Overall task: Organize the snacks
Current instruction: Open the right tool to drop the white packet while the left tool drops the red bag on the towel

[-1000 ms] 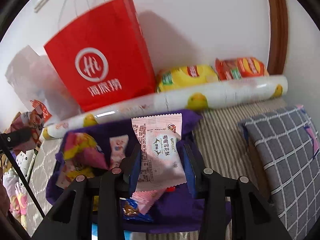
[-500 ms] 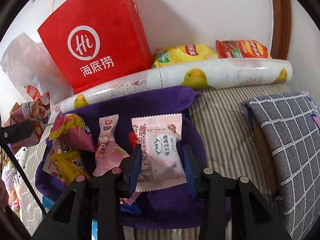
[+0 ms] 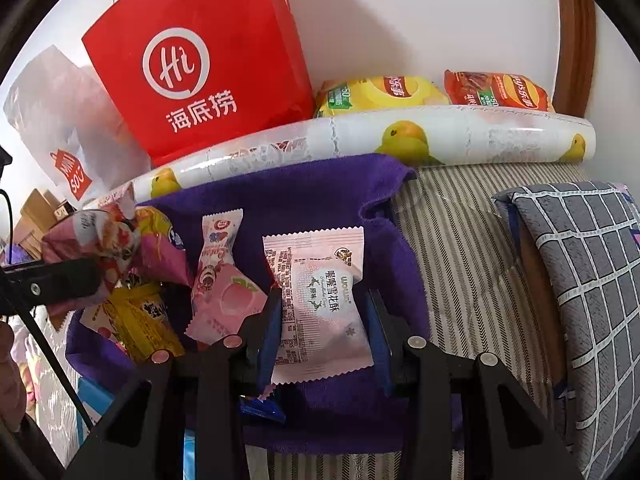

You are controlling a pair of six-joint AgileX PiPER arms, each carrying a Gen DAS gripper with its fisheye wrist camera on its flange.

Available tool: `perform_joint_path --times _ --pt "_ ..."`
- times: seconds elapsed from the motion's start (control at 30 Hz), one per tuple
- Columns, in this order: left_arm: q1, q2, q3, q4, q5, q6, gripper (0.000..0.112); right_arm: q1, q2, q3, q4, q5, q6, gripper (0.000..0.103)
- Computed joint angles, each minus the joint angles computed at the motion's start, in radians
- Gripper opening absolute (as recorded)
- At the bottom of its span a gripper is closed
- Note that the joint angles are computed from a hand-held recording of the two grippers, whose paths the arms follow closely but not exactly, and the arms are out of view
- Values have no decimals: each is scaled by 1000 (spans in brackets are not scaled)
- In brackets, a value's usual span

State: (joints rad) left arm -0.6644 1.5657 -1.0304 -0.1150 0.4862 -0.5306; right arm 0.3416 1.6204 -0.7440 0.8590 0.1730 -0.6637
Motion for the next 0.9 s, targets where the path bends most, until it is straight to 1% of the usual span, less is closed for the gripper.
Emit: perform_joint_path --times 0.07,0.17,0.3,0.4,0.47,0.67,0.83,0.9 --pt "3 12 -2 -10 1 10 46 9 5 -3 -52 -4 51 40" --pt "3 29 -11 1 12 -2 46 17 9 -4 -90 -9 87 40" --pt "-4 35 -18 23 16 -27 46 16 15 -8 -87 -5 84 40" --pt "-8 34 -17 39 18 -40 46 20 20 -12 -109 -6 107 41" --pt "-17 41 -27 74 28 -75 46 22 22 -14 -132 -6 128 41" --pt "-12 49 -29 68 27 -78 47 24 22 -10 -110 -17 103 41" --pt "-6 44 -25 50 28 -57 47 41 19 -6 -151 -34 133 42" --pt "-4 43 -26 48 32 -52 47 46 17 -5 -172 -40 154 43"
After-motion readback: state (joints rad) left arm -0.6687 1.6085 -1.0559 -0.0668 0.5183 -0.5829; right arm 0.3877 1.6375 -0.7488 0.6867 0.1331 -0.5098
